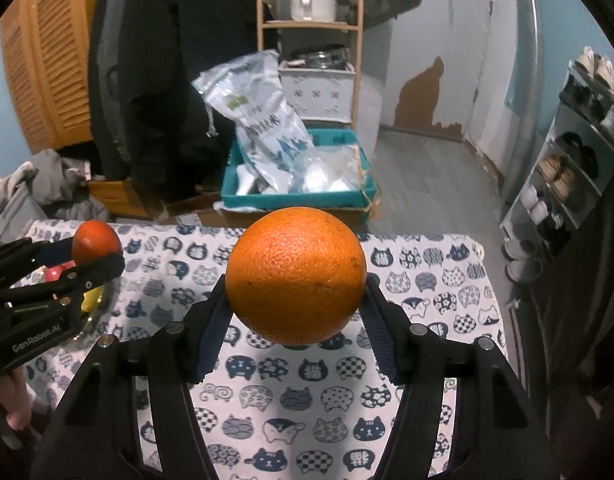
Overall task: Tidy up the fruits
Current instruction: 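Lift both tangerines and carry them toward the glass bowl, then lower both tangerines into the glass bowl and open both grippers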
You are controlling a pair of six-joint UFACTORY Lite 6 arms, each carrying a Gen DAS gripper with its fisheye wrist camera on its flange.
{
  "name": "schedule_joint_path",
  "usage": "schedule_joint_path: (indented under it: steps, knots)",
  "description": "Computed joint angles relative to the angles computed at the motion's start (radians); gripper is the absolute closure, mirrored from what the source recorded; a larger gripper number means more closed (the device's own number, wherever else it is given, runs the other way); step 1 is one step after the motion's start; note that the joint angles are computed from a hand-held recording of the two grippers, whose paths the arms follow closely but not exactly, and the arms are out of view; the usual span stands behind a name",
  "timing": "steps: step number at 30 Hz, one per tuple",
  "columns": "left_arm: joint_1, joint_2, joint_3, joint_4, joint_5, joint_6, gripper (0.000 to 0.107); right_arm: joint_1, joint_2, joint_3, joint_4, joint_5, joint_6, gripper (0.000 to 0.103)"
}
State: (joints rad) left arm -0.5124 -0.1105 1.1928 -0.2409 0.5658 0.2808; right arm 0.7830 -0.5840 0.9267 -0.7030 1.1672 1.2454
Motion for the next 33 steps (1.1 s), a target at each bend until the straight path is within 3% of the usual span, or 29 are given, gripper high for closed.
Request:
schedule_joint_path:
  steps: [13,33]
  knots:
    - [0.268,-0.123,-0.003,-0.191,0.12,0.254,0.062,0.17,0.187,0.226,-0.07,0.04,0.061,0.041]
    - [0.725,-0.039,0.028,-0.433,0.233,0.614,0.062,0.165,0.671,0.684,0.01,-0.148,-0.079,0.041]
